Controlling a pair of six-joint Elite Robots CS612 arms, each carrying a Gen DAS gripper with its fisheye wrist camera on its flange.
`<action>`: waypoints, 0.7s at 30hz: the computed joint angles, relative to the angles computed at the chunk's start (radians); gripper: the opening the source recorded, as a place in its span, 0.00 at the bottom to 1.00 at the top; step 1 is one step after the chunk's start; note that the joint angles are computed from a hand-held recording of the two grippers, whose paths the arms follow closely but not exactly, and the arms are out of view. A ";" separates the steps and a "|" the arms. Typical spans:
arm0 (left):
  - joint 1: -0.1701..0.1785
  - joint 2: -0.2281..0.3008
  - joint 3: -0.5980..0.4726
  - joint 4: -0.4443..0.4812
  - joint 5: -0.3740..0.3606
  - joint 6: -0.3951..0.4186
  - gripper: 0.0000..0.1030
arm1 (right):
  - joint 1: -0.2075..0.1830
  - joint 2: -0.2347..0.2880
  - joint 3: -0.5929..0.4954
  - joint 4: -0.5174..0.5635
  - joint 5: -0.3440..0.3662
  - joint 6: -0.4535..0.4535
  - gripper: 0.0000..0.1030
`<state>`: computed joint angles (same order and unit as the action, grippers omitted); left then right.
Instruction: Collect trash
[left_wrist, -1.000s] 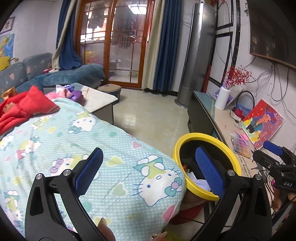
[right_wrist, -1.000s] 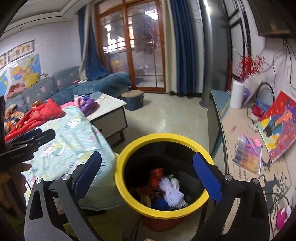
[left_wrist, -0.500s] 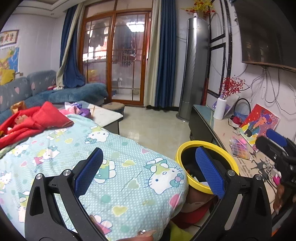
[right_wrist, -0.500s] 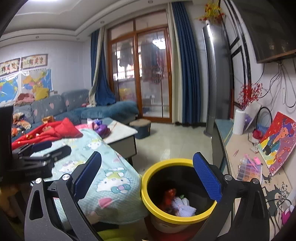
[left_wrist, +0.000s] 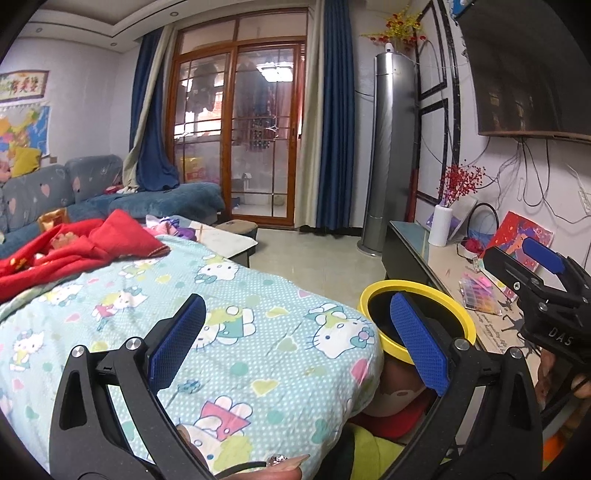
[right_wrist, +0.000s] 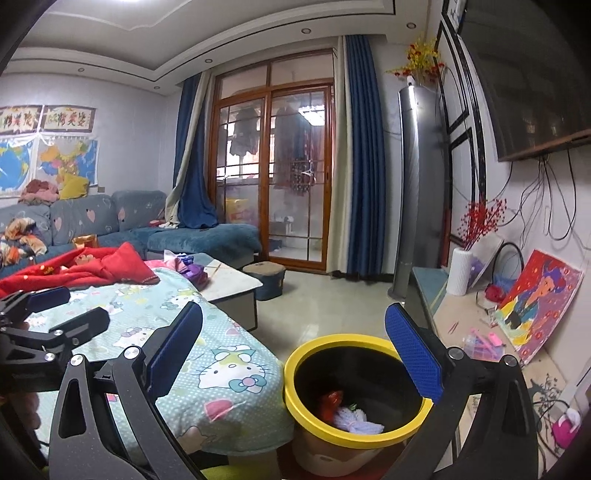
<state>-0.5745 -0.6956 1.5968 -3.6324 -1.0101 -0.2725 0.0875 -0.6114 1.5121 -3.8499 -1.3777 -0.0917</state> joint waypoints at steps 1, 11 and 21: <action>0.000 -0.001 0.003 -0.001 0.001 -0.006 0.89 | 0.002 0.003 -0.003 -0.008 -0.004 -0.005 0.94; 0.004 -0.002 0.009 -0.014 -0.011 -0.011 0.89 | 0.004 0.006 0.000 -0.033 0.000 -0.023 0.94; 0.002 -0.002 0.009 -0.013 -0.008 -0.014 0.89 | 0.005 0.007 -0.001 -0.023 -0.007 -0.020 0.94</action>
<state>-0.5723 -0.6980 1.6055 -3.6452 -1.0178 -0.2864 0.0927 -0.6044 1.5107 -3.8731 -1.3850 -0.1118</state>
